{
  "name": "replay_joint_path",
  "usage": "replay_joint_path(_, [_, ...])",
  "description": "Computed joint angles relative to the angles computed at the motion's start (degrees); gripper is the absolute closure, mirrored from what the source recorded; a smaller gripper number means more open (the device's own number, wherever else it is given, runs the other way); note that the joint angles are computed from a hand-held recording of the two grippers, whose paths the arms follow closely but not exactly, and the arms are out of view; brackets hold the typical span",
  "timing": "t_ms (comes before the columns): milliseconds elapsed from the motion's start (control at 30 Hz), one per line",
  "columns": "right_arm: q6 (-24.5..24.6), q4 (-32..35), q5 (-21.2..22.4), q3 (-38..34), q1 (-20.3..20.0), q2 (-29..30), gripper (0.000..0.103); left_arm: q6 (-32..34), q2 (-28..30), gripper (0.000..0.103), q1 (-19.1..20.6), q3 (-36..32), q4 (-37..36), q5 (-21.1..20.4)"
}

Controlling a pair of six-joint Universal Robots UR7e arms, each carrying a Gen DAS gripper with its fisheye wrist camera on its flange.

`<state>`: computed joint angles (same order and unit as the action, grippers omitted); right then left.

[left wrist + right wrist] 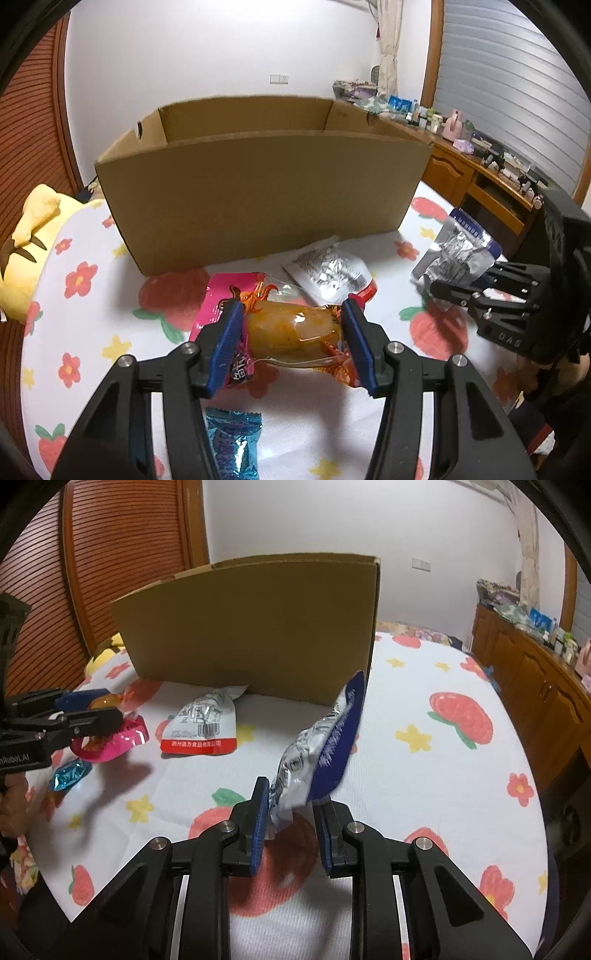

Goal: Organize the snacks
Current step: 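Carry both snacks over the box and open the right tool to drop the pouch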

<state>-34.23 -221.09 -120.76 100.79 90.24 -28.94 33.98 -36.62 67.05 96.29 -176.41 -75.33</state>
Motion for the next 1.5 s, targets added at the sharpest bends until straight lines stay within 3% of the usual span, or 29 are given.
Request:
replay_joint_path(400, [-3.3, -2.3, 3.7, 0.4, 2.8, -2.2, 0.082, 1.5, -2.9, 0.049, -3.2, -1.1, -1.5, -4.0])
replay_joint_path(800, [-9.1, 5.0, 4.9, -8.8, 6.1, -3.0, 0.082, 2.9, 1.3, 0.049, -4.0, -12.4, 1.6, -1.8])
replay_joint_path(1167, [-7.0, 16.3, 3.7, -19.4, 4.6, -1.2, 0.081, 2.4, 7.5, 0.049, -3.2, -24.6, 7.8, 1.4])
replay_joint_path(1500, [-5.8, 19.6, 4.1, -21.7, 3.4, -0.8, 0.075, 2.1, 11.8, 0.049, -2.9, -30.3, 11.3, 2.9])
